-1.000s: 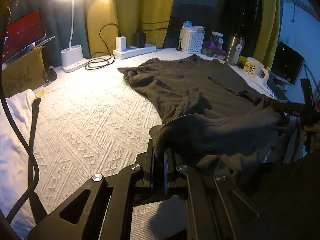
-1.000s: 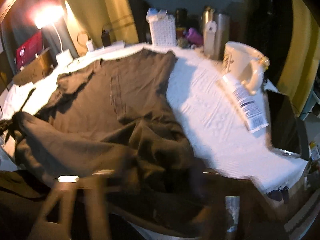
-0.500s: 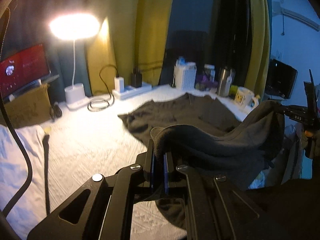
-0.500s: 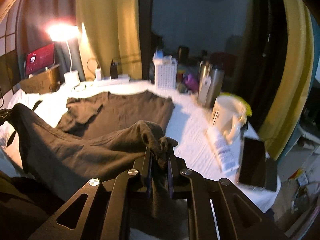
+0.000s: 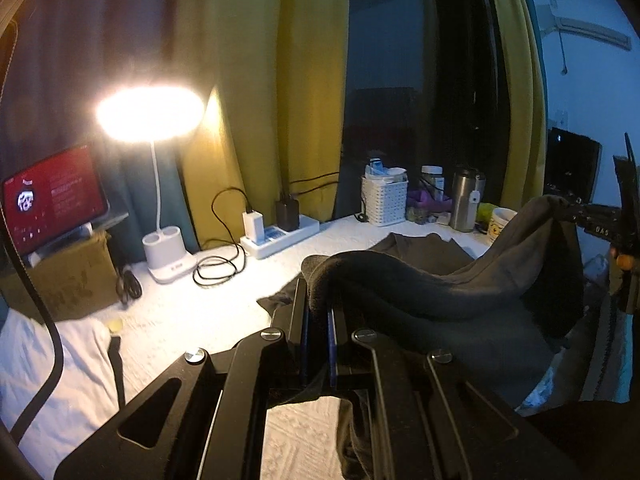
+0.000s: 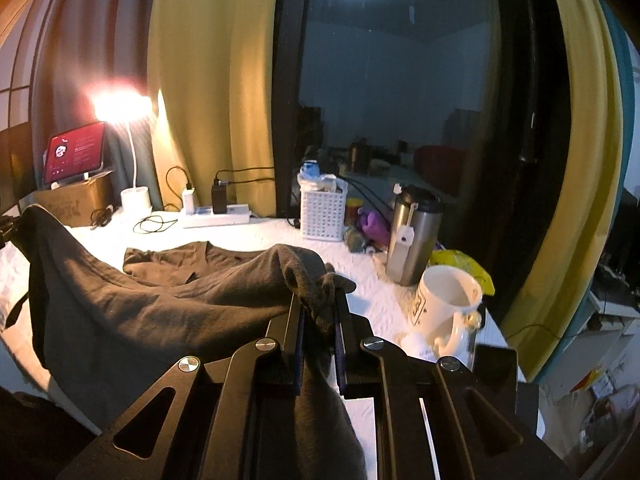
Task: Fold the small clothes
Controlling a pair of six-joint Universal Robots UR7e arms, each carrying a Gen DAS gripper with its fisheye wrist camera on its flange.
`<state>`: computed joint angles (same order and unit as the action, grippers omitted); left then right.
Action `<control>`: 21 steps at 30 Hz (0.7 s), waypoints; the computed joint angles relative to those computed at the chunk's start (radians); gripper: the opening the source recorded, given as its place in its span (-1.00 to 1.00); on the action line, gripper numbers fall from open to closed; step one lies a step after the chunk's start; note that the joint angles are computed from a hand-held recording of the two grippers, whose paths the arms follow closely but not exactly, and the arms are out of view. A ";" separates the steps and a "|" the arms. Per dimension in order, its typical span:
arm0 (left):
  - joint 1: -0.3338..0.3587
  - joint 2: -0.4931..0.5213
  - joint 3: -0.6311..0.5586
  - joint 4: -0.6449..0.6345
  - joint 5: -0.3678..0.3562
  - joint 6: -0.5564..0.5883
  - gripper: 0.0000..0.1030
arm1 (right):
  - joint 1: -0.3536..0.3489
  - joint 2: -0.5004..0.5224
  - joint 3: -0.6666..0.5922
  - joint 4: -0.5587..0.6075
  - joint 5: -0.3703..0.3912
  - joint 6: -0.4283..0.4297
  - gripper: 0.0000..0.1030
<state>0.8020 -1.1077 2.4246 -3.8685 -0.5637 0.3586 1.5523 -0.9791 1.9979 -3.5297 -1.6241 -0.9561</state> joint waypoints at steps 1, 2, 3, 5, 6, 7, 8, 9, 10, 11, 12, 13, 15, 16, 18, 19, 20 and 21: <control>0.005 0.004 -0.010 -0.004 0.001 0.018 -0.89 | 0.001 0.003 -0.006 0.001 0.001 0.001 -0.77; 0.011 0.008 -0.021 -0.009 0.003 0.036 -0.89 | 0.005 0.013 -0.022 0.004 0.000 -0.001 -0.77; 0.018 0.011 -0.036 -0.012 0.002 0.057 -0.89 | 0.007 0.016 -0.029 0.007 -0.001 -0.002 -0.77; 0.033 0.016 -0.058 -0.014 -0.007 0.083 -0.89 | 0.013 0.033 -0.056 0.014 -0.006 -0.008 -0.77; 0.041 0.021 -0.072 -0.013 -0.008 0.098 -0.89 | 0.016 0.045 -0.072 0.009 -0.009 -0.009 -0.77; 0.048 0.027 -0.086 -0.013 -0.009 0.110 -0.89 | 0.018 0.052 -0.083 0.011 -0.012 -0.009 -0.77; 0.055 0.031 -0.098 -0.011 -0.010 0.120 -0.89 | 0.020 0.064 -0.101 0.013 -0.014 -0.007 -0.77; 0.064 0.035 -0.111 -0.004 -0.016 0.125 -0.89 | 0.021 0.072 -0.112 0.010 -0.016 -0.004 -0.77; 0.073 0.039 -0.125 0.003 -0.021 0.131 -0.89 | 0.023 0.083 -0.126 0.009 -0.018 -0.001 -0.77; 0.078 0.042 -0.135 0.008 -0.023 0.137 -0.89 | 0.023 0.095 -0.144 0.010 -0.020 0.002 -0.77; 0.085 0.048 -0.149 0.013 -0.025 0.145 -0.89 | 0.023 0.102 -0.157 0.012 -0.021 0.006 -0.77; 0.093 0.051 -0.162 0.023 -0.030 0.150 -0.89 | 0.023 0.115 -0.177 0.016 -0.022 0.013 -0.77; 0.110 0.058 -0.190 0.043 -0.038 0.156 -0.89 | 0.022 0.131 -0.207 0.029 -0.024 0.021 -0.77; 0.118 0.062 -0.203 0.051 -0.040 0.159 -0.89 | 0.022 0.142 -0.223 0.034 -0.026 0.024 -0.77; 0.138 0.070 -0.232 0.076 -0.050 0.162 -0.89 | 0.022 0.162 -0.258 0.052 -0.032 0.031 -0.77; 0.147 0.074 -0.247 0.091 -0.053 0.161 -0.89 | 0.020 0.173 -0.277 0.063 -0.033 0.037 -0.77; 0.159 0.079 -0.265 0.113 -0.056 0.158 -0.89 | 0.019 0.183 -0.296 0.076 -0.035 0.043 -0.77; 0.167 0.083 -0.278 0.130 -0.059 0.154 -0.89 | 0.019 0.192 -0.312 0.087 -0.038 0.046 -0.77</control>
